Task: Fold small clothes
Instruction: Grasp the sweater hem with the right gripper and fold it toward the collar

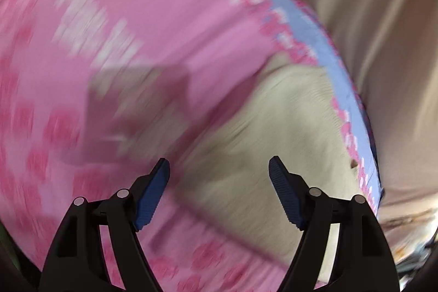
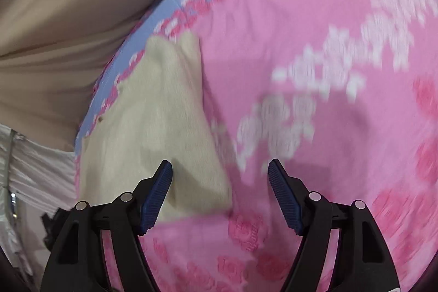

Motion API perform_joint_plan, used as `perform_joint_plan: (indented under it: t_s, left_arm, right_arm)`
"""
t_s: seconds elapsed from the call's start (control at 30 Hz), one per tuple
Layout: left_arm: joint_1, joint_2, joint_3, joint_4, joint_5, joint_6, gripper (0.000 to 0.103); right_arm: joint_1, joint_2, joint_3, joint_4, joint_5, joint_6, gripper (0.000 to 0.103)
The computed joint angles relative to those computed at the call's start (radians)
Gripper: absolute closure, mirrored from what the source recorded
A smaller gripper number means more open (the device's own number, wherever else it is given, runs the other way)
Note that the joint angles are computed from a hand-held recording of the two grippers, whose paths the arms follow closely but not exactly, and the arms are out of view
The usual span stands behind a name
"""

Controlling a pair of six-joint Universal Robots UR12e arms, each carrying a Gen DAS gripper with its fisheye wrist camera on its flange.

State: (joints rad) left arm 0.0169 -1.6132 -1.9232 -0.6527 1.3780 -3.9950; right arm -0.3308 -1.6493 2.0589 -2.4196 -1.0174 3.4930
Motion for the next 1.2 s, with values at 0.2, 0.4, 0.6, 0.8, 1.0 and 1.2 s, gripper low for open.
perform_joint_plan:
  t_s: [0.2,0.4,0.6,0.8,1.0,1.2]
  left_arm:
    - [-0.027,-0.008,-0.024,0.103,0.017,-0.163,0.016]
    - [-0.020,-0.022,-0.003,0.138,-0.024,-0.166,0.079]
    - [-0.011,0.070,-0.047,0.104,-0.112,-0.137,0.081]
    - [-0.044,0.144,-0.126,-0.050,-0.132,-0.115,0.080]
    - [-0.061,0.160,-0.115,0.000,-0.033,-0.089,0.071]
    - [-0.081,0.123,-0.069,-0.009,0.025,-0.028,0.064]
  right_arm:
    - [0.047,0.048,-0.020,-0.059,0.059,-0.018,0.026]
    - [0.028,0.063,-0.060,-0.056,0.112,0.002,0.082]
    - [-0.025,-0.045,-0.085,0.120,0.075,-0.191,0.083]
    - [-0.073,-0.118,-0.029,0.381,-0.093,-0.332,0.076]
    - [-0.038,-0.144,-0.023,0.114,-0.205,-0.234,0.071]
    - [0.081,-0.042,-0.136,0.079,-0.207,-0.366,0.077]
